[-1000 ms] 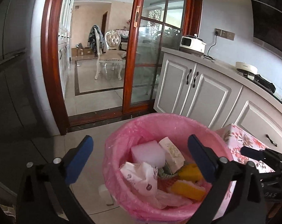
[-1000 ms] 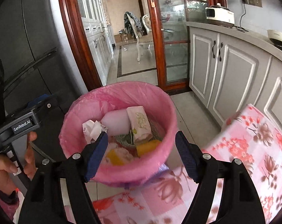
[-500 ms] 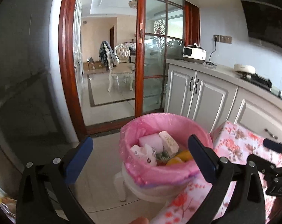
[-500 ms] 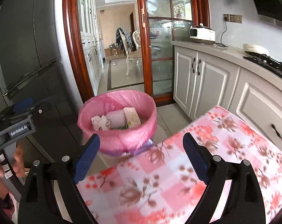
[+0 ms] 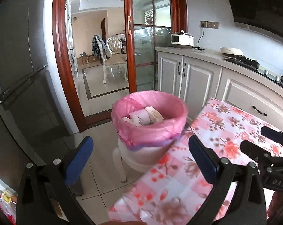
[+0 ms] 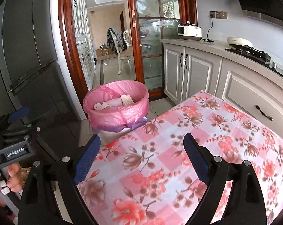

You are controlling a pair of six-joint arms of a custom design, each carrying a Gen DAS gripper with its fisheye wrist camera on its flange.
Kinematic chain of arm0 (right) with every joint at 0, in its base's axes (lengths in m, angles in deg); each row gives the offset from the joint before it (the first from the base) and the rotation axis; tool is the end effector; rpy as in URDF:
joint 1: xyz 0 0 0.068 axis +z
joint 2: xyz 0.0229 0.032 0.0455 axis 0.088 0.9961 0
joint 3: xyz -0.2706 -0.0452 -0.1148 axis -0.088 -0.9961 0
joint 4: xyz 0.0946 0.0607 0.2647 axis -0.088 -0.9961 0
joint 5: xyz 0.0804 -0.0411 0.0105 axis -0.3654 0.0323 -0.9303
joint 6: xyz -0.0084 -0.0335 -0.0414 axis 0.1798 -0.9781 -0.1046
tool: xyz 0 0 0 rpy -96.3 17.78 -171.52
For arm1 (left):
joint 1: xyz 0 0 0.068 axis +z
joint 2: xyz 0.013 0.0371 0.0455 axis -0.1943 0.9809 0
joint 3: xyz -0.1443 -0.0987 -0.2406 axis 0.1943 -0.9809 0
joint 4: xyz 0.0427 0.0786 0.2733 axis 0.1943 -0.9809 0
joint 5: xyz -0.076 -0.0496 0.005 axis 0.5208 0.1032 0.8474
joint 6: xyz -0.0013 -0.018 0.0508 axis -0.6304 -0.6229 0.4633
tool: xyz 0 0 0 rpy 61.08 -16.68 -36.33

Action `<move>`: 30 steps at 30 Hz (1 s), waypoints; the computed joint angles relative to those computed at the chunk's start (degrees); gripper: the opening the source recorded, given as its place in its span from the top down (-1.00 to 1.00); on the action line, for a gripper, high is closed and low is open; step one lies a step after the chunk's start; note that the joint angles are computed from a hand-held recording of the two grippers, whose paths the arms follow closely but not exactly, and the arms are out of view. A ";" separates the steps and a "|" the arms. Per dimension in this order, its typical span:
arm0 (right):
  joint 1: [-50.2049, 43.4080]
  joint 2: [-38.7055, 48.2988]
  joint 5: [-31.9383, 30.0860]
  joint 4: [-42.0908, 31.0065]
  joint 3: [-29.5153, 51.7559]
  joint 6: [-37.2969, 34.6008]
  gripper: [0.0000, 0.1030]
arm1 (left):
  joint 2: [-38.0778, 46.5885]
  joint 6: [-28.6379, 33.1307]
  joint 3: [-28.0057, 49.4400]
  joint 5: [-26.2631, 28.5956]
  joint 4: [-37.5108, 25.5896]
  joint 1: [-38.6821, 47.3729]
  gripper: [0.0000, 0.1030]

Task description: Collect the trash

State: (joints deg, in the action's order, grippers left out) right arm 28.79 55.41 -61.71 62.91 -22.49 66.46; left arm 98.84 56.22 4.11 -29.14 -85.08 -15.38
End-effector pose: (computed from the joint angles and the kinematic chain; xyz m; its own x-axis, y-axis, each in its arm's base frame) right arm 0.1308 0.0496 0.1707 -0.5895 0.0184 -0.8075 -0.0948 0.9913 0.0918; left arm 0.1671 -0.0123 0.1719 -0.5236 0.0756 -0.8486 0.0940 0.9951 0.0307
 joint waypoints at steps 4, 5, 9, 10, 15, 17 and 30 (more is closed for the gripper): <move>2.90 -7.13 3.06 -6.86 0.01 1.68 -0.65 | -11.31 -0.47 -1.94 -0.55 -8.67 -0.57 -0.91; 3.30 -7.15 3.41 -7.16 0.22 2.03 -0.65 | -14.16 -0.64 -2.31 -0.69 -10.82 -0.47 -0.91; 5.78 -10.38 5.32 -10.68 0.68 3.98 -0.65 | -21.10 -0.87 -2.06 0.32 -17.62 0.09 -0.91; 6.30 -10.97 5.78 -11.37 0.77 4.39 -0.65 | -21.52 -0.94 -1.82 0.28 -18.11 0.10 -0.91; 9.19 -12.47 8.81 -14.09 1.44 5.94 -0.65 | -24.64 -1.34 -1.35 -0.69 -20.95 -1.18 -0.91; 9.80 -12.34 9.47 -14.45 1.60 5.95 -0.65 | -25.50 -1.19 -1.28 -0.76 -21.58 -1.33 -0.91; 10.57 -11.77 9.79 -13.98 1.42 6.73 -0.65 | -24.99 -0.35 -1.39 1.00 -21.12 1.25 -0.91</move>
